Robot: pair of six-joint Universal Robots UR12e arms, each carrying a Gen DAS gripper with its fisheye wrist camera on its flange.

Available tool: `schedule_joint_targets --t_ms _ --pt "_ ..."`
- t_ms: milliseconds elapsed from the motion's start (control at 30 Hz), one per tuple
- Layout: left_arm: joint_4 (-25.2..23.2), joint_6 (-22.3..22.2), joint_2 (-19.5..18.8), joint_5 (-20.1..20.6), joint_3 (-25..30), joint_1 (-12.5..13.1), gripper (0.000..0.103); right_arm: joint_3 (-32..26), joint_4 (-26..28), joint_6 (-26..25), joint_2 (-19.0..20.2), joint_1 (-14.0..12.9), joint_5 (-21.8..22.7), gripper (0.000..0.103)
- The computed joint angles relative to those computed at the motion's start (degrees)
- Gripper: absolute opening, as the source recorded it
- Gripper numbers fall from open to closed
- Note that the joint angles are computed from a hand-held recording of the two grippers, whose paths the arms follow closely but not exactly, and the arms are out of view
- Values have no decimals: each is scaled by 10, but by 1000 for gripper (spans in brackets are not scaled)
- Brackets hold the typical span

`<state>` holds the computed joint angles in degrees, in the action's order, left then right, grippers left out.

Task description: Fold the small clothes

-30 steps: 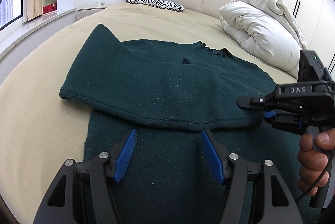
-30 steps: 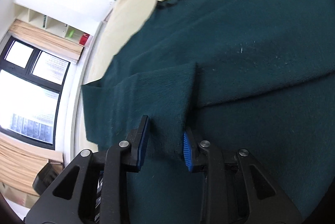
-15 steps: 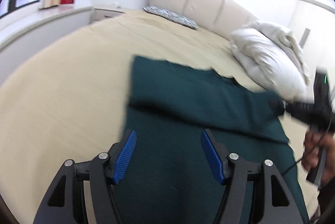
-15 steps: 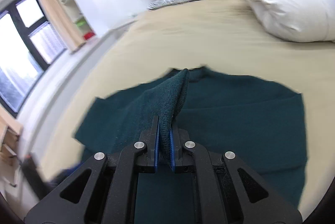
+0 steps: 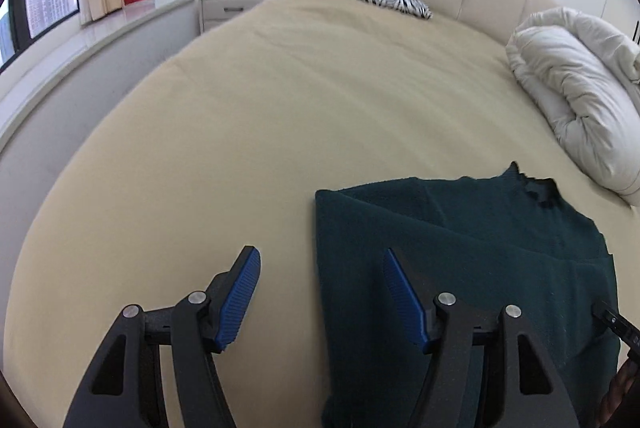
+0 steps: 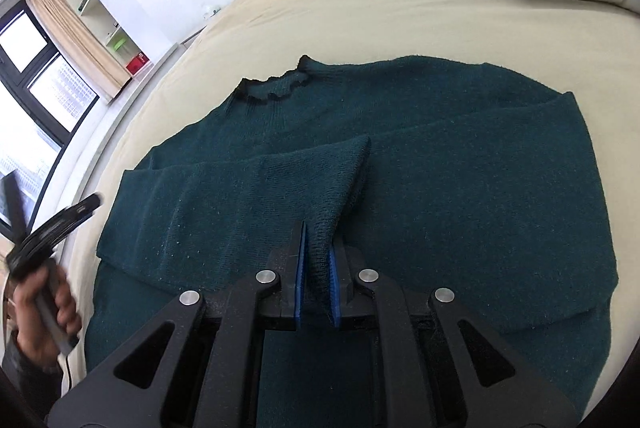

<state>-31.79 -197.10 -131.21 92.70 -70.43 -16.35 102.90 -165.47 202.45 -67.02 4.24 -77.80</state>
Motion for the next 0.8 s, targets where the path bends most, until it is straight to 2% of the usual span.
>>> schedule_joint_targets --t_ms 33,100,167,233,300,400,500,533,600,633,667,800 --pt "-17 0 -9 -12 13 2 66 1 -5 -1 1 -1 0 11" --pt "-31 6 -17 -16 24 2 54 -2 -2 2 3 -1 2 11" --pt "-15 18 -18 -17 20 2 20 2 -6 0 2 -2 1 11" --pt "0 28 -17 -10 12 -1 10 -3 0 -10 4 3 -19 8" --pt "23 31 -12 -1 -1 -3 8 -5 5 -13 4 9 -42 7" --pt "58 8 -3 -6 -24 2 8 -7 -1 1 0 13 -62 7" --pt "67 1 -3 -9 -32 7 8 -6 -18 6 -4 17 -75 6" --pt "66 2 -5 -7 -33 7 8 -7 -16 4 -3 17 -76 6" --pt "58 7 -7 3 -27 4 8 -16 27 12 11 11 -70 6" --pt "55 10 -8 7 -25 3 8 -13 28 26 12 5 -52 6" --pt "52 12 -8 7 -22 2 9 -4 6 38 12 0 -39 6" --pt "57 2 3 13 -32 0 19 -4 9 43 6 3 -45 6"
